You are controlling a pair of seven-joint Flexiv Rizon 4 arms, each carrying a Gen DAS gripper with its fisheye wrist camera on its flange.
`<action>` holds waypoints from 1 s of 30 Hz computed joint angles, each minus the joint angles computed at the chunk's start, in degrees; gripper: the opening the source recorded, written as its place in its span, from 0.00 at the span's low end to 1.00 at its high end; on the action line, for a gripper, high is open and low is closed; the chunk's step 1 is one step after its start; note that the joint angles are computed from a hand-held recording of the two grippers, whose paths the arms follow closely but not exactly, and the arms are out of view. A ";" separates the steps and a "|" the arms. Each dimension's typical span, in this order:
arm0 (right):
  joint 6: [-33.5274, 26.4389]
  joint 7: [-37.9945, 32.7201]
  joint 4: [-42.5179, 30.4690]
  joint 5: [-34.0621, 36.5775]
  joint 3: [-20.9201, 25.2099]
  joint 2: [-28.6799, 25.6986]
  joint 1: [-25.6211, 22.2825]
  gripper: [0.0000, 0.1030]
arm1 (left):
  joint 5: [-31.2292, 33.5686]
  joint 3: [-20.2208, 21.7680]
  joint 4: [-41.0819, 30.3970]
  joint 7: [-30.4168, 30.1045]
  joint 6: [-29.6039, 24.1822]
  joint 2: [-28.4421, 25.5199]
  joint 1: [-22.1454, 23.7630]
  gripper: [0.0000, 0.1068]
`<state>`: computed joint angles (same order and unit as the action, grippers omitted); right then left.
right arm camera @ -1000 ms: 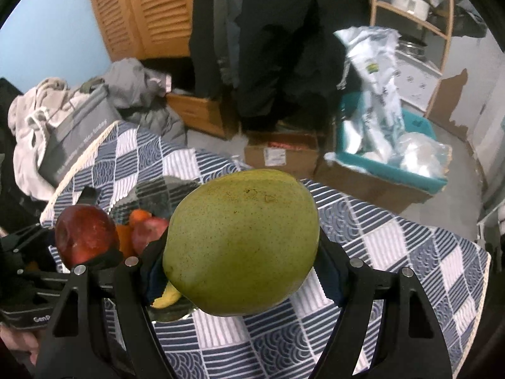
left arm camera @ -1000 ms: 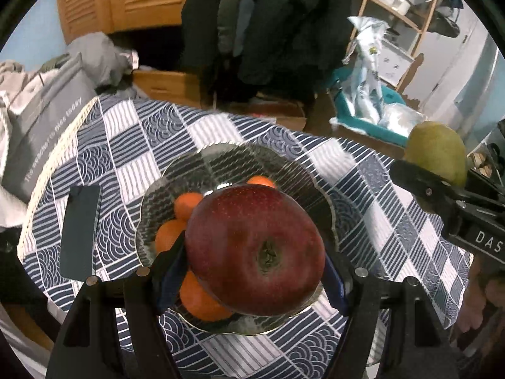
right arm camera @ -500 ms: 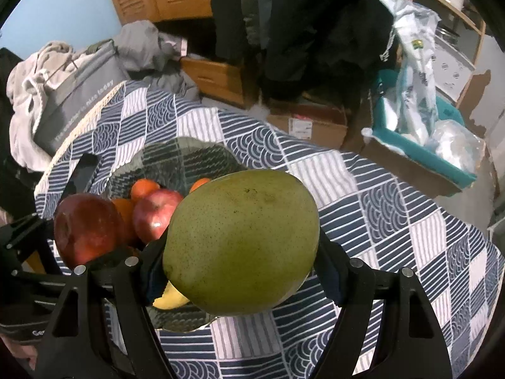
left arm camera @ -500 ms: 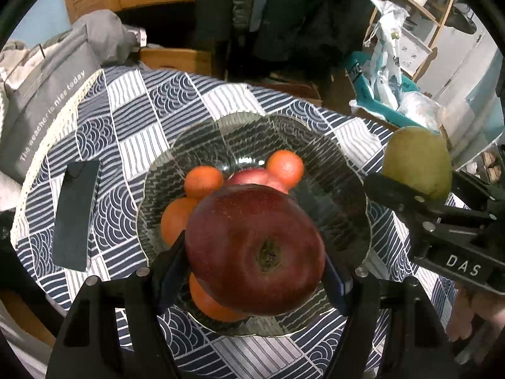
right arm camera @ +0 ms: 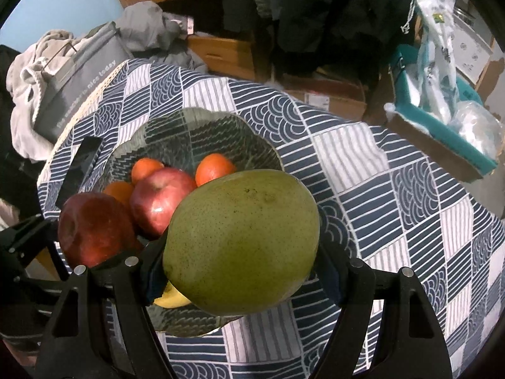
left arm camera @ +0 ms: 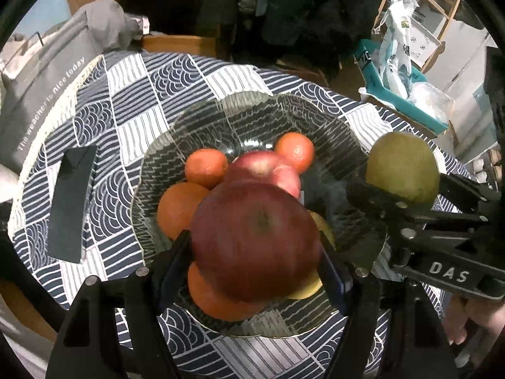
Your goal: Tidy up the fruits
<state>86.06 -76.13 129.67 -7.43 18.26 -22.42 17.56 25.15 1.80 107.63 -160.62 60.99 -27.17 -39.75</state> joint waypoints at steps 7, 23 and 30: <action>-3.55 -3.35 -3.06 4.32 4.99 -1.95 -4.15 0.77 | 1.98 -0.11 -0.15 -1.55 -1.70 1.09 -0.06 0.80; 2.38 -0.44 1.98 3.26 -3.06 6.86 2.05 0.77 | 6.71 -0.58 -1.44 -5.48 -4.81 4.78 -1.12 0.80; 6.53 14.15 9.84 -14.16 -18.81 14.09 11.73 0.77 | 10.87 -2.27 -2.77 -8.44 -7.15 7.79 -1.23 0.80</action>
<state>92.59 -61.98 139.51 -21.59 -0.55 -8.33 29.28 36.02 -0.47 104.86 -169.06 53.84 -19.37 -40.98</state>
